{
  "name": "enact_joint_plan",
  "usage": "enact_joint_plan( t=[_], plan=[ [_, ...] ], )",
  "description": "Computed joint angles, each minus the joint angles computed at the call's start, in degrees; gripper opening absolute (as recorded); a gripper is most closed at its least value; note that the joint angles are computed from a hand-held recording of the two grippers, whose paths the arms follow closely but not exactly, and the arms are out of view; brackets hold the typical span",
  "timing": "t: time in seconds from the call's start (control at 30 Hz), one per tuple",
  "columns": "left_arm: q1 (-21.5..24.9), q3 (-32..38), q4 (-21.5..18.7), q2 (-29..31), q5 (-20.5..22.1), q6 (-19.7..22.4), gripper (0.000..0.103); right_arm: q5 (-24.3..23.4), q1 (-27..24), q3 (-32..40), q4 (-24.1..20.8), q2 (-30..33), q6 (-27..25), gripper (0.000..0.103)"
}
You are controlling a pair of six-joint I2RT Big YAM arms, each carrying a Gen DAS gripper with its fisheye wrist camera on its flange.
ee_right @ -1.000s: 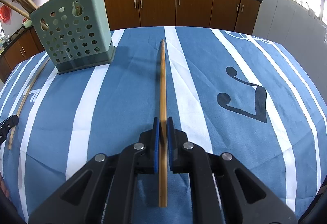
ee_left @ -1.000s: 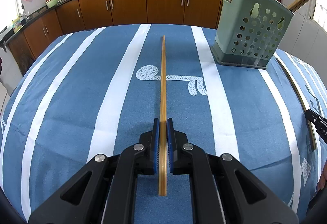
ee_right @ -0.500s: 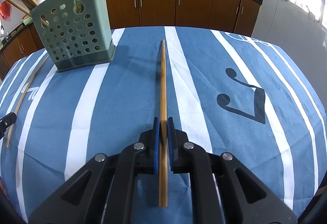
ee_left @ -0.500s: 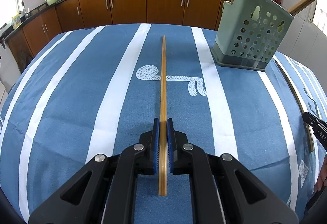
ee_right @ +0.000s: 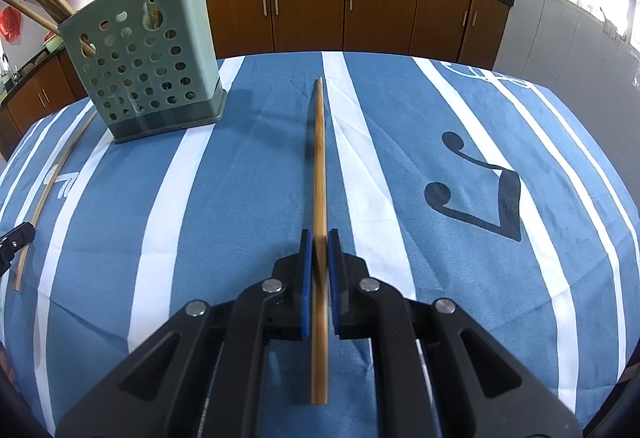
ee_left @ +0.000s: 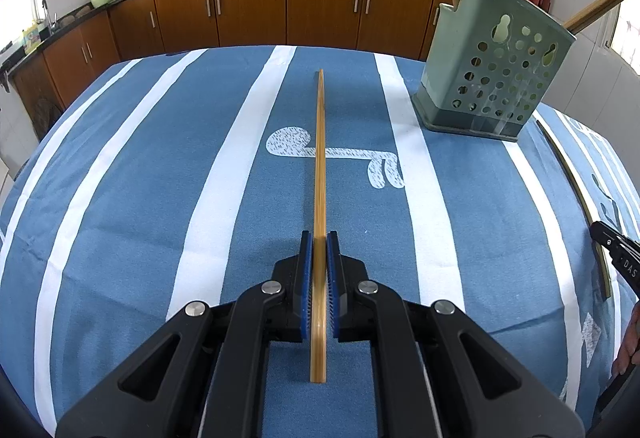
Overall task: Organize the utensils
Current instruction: 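Close the left tool on a chopstick while the right tool grasps the other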
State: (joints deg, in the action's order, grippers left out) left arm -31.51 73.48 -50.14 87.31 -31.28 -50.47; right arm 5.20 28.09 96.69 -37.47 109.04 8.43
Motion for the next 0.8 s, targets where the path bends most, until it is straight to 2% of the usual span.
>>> enact_joint_plan(
  t=[0.8],
  plan=[
    [-0.45,-1.64,1.22,-1.47,0.63,-0.3,0.008,-3.59,-0.47,-3.54,1.73,-2.31,0.37,0.008]
  ],
)
